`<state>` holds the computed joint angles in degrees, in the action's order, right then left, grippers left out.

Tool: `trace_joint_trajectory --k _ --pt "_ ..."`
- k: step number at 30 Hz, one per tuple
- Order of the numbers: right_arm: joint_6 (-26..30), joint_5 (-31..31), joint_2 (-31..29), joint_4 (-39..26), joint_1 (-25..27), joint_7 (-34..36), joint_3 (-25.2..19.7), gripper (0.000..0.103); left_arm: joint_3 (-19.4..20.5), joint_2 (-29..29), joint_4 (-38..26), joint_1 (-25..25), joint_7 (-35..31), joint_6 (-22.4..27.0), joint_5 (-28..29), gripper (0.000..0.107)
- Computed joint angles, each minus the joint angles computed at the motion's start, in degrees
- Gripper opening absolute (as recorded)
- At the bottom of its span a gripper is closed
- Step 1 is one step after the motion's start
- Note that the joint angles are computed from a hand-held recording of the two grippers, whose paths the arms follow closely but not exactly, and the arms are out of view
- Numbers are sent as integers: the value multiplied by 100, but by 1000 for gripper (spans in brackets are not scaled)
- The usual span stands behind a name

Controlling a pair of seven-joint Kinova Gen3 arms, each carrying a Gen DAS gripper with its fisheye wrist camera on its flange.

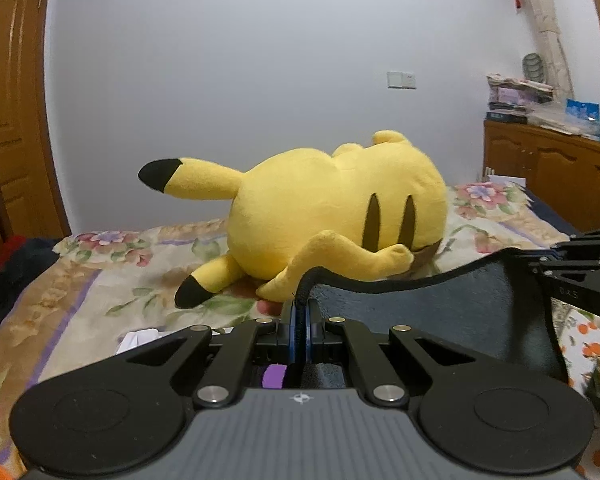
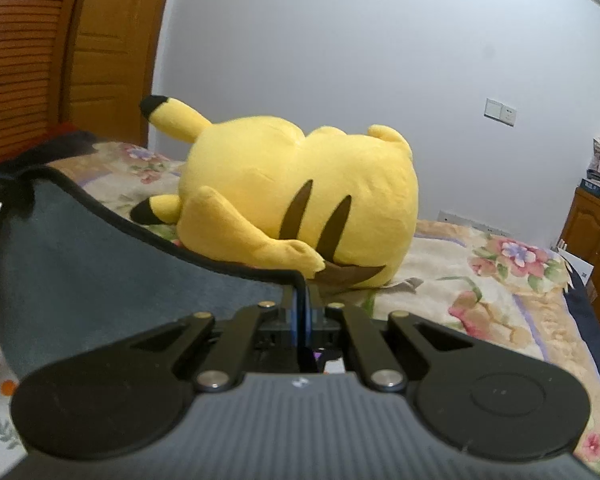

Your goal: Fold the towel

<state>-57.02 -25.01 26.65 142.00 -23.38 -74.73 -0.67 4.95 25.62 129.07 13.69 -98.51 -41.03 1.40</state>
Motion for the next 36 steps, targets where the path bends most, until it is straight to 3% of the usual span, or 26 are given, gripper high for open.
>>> trace_joint_trajectory --k 11,16,36 --pt "892 -245 458 -734 -21 156 158 4 -270 723 -703 239 -251 422 538 5" --pt "1578 -617 534 -1083 -265 511 375 4 -133 929 -957 22 -26 807 403 5" --pt "1947 -804 708 -1345 -395 595 617 5 -477 1207 -1248 437 -451 935 792 7"
